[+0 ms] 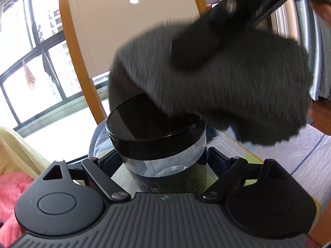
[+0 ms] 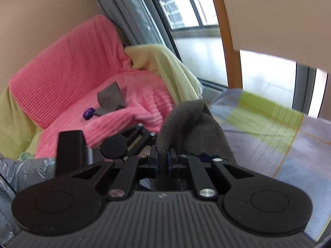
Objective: Clean container
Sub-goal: 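Wipe the jar lid with the cloth in the right gripper while the left gripper holds the jar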
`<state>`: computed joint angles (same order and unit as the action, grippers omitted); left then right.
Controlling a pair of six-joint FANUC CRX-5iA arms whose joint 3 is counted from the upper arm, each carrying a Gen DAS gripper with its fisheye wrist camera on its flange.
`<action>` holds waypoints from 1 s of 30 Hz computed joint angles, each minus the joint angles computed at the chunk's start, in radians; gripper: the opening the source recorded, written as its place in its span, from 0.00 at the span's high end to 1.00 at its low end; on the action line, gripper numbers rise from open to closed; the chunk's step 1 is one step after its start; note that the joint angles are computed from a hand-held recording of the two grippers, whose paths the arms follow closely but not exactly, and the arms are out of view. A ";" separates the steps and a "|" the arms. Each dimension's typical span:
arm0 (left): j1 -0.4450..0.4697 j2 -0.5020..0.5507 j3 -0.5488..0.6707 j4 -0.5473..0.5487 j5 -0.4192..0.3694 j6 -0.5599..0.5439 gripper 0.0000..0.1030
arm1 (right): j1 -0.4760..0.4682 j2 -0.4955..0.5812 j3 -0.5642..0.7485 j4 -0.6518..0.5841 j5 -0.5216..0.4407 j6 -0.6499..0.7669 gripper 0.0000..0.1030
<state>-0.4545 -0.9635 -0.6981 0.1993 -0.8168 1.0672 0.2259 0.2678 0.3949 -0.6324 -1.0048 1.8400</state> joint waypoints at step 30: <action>-0.025 0.024 0.018 -0.041 0.007 0.074 0.14 | 0.146 -0.083 -0.257 0.413 0.518 -0.330 0.93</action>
<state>-0.4791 -0.9391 -0.6806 0.1583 -0.8095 1.1415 0.3724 0.1844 0.1377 -0.2193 -0.4867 1.5097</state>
